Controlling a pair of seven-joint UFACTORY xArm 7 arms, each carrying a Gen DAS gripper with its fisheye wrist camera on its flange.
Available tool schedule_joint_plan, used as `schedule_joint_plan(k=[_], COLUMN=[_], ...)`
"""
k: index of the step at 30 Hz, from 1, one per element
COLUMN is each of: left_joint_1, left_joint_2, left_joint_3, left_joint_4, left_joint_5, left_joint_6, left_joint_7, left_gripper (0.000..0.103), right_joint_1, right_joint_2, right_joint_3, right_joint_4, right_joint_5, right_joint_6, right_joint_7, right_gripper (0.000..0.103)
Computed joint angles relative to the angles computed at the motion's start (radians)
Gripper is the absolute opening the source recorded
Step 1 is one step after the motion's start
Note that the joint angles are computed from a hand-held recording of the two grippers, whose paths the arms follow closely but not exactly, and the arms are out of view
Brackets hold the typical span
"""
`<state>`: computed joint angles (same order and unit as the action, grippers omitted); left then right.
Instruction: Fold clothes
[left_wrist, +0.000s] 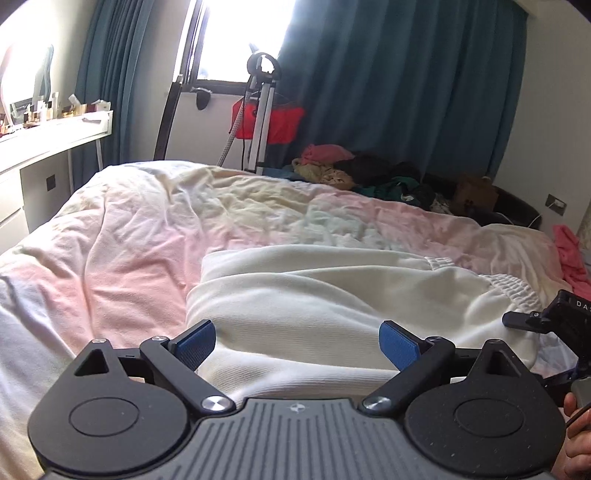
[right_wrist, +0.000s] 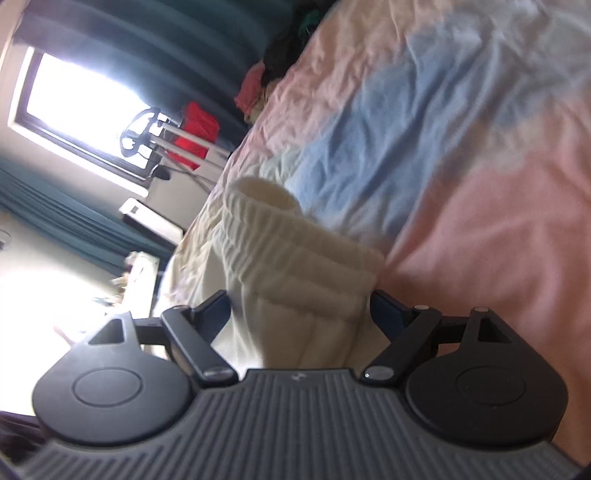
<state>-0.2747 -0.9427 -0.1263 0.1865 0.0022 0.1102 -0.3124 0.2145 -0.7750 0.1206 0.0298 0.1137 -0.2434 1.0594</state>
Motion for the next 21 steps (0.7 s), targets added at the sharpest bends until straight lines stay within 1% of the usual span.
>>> schedule_joint_plan(k=[1, 2, 3, 4, 5, 7, 8, 10, 11, 12, 14, 15, 17, 18, 20, 21], left_joint_1=[0.009, 0.019, 0.028, 0.03, 0.03, 0.018, 0.015, 0.009, 0.007, 0.006, 0.003, 0.001, -0.002, -0.014, -0.055, -0.074], left_joint_2=[0.011, 0.022, 0.027, 0.031, 0.038, 0.036, 0.035, 0.031, 0.027, 0.022, 0.013, 0.009, 0.005, 0.009, 0.025, 0.033], left_joint_3=[-0.008, -0.017, -0.026, -0.027, -0.024, -0.012, -0.008, -0.001, 0.001, 0.004, 0.011, 0.016, 0.026, 0.044, 0.107, 0.139], left_joint_4=[-0.001, -0.002, -0.004, -0.004, -0.004, -0.005, -0.006, -0.007, -0.007, -0.008, -0.01, -0.011, -0.012, -0.009, 0.002, 0.007], left_joint_5=[0.002, 0.004, 0.008, 0.013, 0.017, 0.018, 0.017, 0.015, 0.014, 0.012, 0.006, 0.002, -0.008, -0.018, -0.057, -0.082], left_joint_6=[-0.01, -0.02, -0.029, -0.037, -0.044, -0.043, -0.04, -0.033, -0.029, -0.022, -0.011, -0.007, 0.003, 0.015, 0.043, 0.054], left_joint_7=[-0.005, -0.01, -0.014, -0.013, -0.009, -0.004, -0.003, 0.0, 0.001, 0.001, -0.001, -0.002, -0.005, -0.004, 0.0, 0.001], left_gripper=[0.096, 0.096, 0.096, 0.096, 0.096, 0.096, 0.096, 0.096, 0.096, 0.096, 0.096, 0.096, 0.096, 0.096, 0.096, 0.096], right_joint_1=[-0.047, -0.081, -0.106, -0.121, -0.134, -0.148, -0.157, -0.2, -0.237, -0.272, -0.332, -0.348, -0.342, -0.318, -0.256, -0.224], right_joint_2=[0.004, 0.005, -0.001, -0.007, -0.014, -0.036, -0.05, -0.084, -0.114, -0.153, -0.221, -0.231, -0.213, -0.192, -0.153, -0.141], right_joint_3=[0.058, 0.097, 0.128, 0.147, 0.162, 0.179, 0.191, 0.244, 0.288, 0.331, 0.393, 0.4, 0.373, 0.339, 0.26, 0.22], right_joint_4=[0.016, 0.029, 0.033, 0.03, 0.026, 0.021, 0.02, 0.027, 0.034, 0.036, 0.042, 0.044, 0.046, 0.046, 0.041, 0.033], right_joint_5=[-0.001, -0.005, -0.006, -0.007, -0.01, -0.022, -0.029, -0.053, -0.07, -0.088, -0.128, -0.143, -0.156, -0.153, -0.144, -0.138], right_joint_6=[0.031, 0.061, 0.082, 0.086, 0.09, 0.1, 0.105, 0.119, 0.131, 0.137, 0.142, 0.138, 0.152, 0.181, 0.235, 0.232], right_joint_7=[-0.002, -0.003, 0.004, 0.013, 0.021, 0.028, 0.031, 0.033, 0.034, 0.037, 0.039, 0.039, 0.041, 0.044, 0.047, 0.048], right_gripper=[0.084, 0.081, 0.075, 0.069, 0.067, 0.053, 0.052, 0.041, 0.039, 0.034, 0.032, 0.033, 0.033, 0.034, 0.041, 0.045])
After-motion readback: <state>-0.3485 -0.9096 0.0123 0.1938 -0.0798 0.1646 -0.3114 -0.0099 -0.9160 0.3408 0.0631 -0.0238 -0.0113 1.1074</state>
